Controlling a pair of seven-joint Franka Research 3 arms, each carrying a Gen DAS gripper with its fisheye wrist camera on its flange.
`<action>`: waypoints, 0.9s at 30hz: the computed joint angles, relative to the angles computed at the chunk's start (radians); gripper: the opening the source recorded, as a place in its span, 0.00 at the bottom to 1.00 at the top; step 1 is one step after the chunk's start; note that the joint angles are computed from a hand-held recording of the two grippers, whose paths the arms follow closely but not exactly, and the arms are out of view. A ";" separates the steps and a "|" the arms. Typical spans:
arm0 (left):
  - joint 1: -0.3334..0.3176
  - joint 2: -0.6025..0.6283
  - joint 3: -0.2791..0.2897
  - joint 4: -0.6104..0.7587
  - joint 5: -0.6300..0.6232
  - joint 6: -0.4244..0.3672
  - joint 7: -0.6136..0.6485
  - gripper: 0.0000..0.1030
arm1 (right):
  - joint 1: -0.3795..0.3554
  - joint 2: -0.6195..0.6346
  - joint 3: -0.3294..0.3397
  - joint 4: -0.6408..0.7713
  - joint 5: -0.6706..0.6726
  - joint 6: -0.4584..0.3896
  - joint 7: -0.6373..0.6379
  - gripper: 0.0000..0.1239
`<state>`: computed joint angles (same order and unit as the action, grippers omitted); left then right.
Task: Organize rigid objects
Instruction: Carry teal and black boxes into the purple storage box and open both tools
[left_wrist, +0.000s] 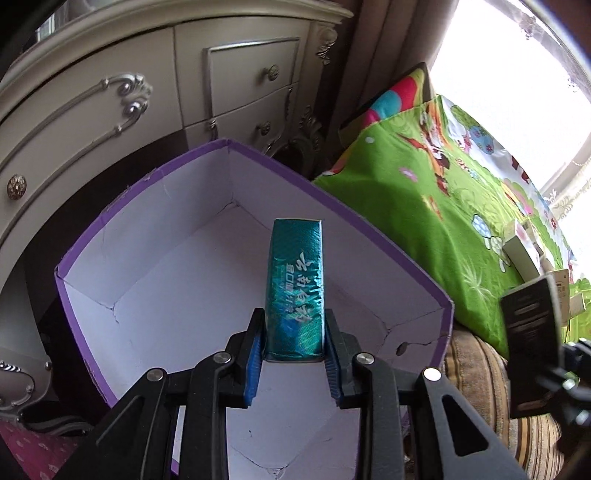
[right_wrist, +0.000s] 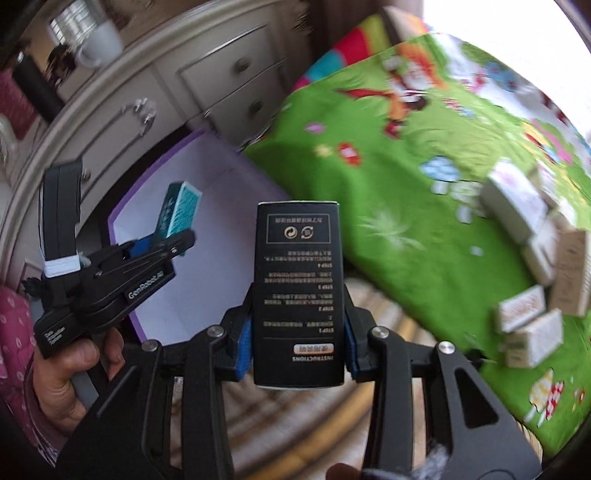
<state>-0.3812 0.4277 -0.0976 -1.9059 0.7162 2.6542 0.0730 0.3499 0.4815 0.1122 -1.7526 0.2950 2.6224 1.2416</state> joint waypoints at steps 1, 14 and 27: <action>0.003 -0.001 0.000 -0.006 -0.005 0.004 -0.006 0.29 | 0.008 0.016 0.003 0.015 -0.006 -0.005 -0.002 0.35; 0.010 -0.023 0.012 -0.047 0.004 0.039 -0.086 0.52 | -0.017 0.053 0.080 0.019 0.088 0.047 -0.158 0.66; -0.007 0.065 -0.074 0.129 -0.084 0.145 0.203 0.59 | -0.112 -0.154 -0.035 -0.228 0.106 0.123 -0.141 0.69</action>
